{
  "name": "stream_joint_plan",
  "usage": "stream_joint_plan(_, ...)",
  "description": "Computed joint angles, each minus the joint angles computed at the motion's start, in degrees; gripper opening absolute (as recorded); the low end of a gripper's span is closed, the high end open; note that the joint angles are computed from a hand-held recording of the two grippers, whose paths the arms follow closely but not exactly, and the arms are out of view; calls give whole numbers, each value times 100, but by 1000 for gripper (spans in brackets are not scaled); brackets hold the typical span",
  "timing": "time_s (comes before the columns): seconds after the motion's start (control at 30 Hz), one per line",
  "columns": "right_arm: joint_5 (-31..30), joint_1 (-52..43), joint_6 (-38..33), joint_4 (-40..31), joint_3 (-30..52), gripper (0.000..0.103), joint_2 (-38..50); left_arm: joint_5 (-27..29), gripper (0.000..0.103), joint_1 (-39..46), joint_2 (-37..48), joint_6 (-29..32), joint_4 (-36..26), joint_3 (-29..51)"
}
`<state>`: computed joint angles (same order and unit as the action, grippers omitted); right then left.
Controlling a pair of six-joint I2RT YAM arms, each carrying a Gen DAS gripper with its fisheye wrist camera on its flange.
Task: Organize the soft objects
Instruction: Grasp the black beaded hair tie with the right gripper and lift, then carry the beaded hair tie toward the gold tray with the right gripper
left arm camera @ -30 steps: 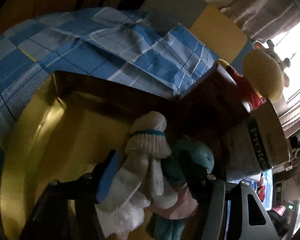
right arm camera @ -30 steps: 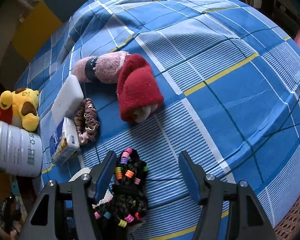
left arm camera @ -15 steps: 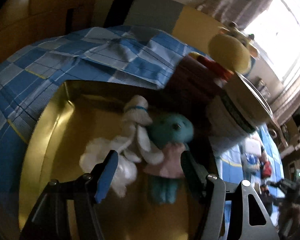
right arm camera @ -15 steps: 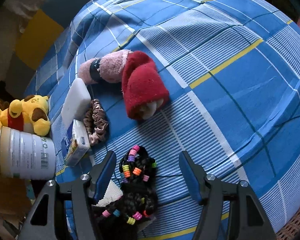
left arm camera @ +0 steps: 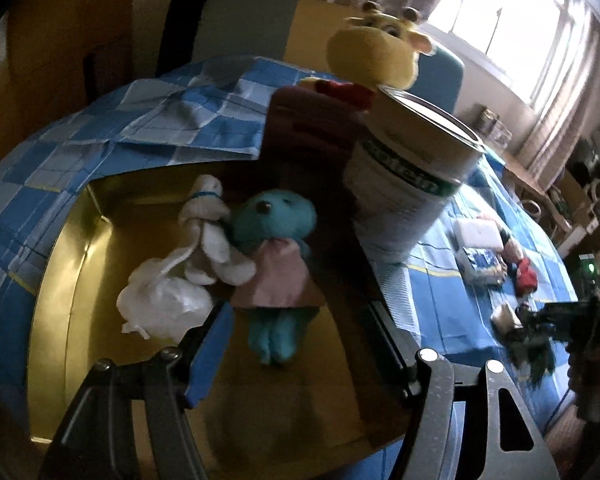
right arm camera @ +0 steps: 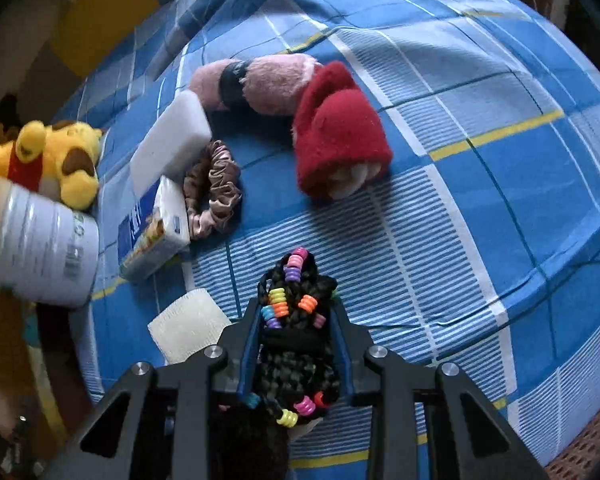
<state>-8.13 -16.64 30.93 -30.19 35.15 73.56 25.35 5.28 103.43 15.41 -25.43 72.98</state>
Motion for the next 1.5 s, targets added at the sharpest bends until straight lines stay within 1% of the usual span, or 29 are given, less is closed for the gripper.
stream_joint_plan(0.13,569,563,10,-158,243,33,325,-55,68,-103,-147,128,102,-210)
stream_joint_plan(0.3,502,531,61,-123,228,33,306,-244,68,-168,-196,229,221,-344)
stream_joint_plan(0.4,701,565,-152,-219,253,33,286,-295,68,-175,-290,243,374,-447)
stream_joint_plan(0.47,798,647,-121,-203,238,33,297,-287,68,-158,-319,281,404,-457)
stream_joint_plan(0.6,793,706,66,-64,206,31,290,-268,68,-117,-430,432,485,-537)
stream_joint_plan(0.7,773,605,11,-56,125,30,139,-230,70,-76,-510,555,542,-596)
stream_joint_plan(0.8,948,669,58,-107,137,30,-10,-177,71,-31,-571,643,590,-638)
stream_joint_plan(0.9,1097,730,48,-149,194,30,-198,-56,73,20,-553,770,503,-610)
stream_joint_plan(1.0,1250,699,-63,-213,393,30,-164,-40,73,61,-519,780,488,-593)
stream_joint_plan(1.17,1688,734,-497,-706,1337,29,176,72,73,168,-446,750,436,-528)
stream_joint_plan(1.23,1985,790,-732,-980,1905,29,450,134,73,214,-407,751,414,-500)
stream_joint_plan(1.4,2820,904,-1261,-1712,3555,29,1454,275,73,354,-313,752,363,-418)
stream_joint_plan(1.5,3436,1007,-1383,-2269,4986,29,2267,355,73,471,-222,707,326,-302)
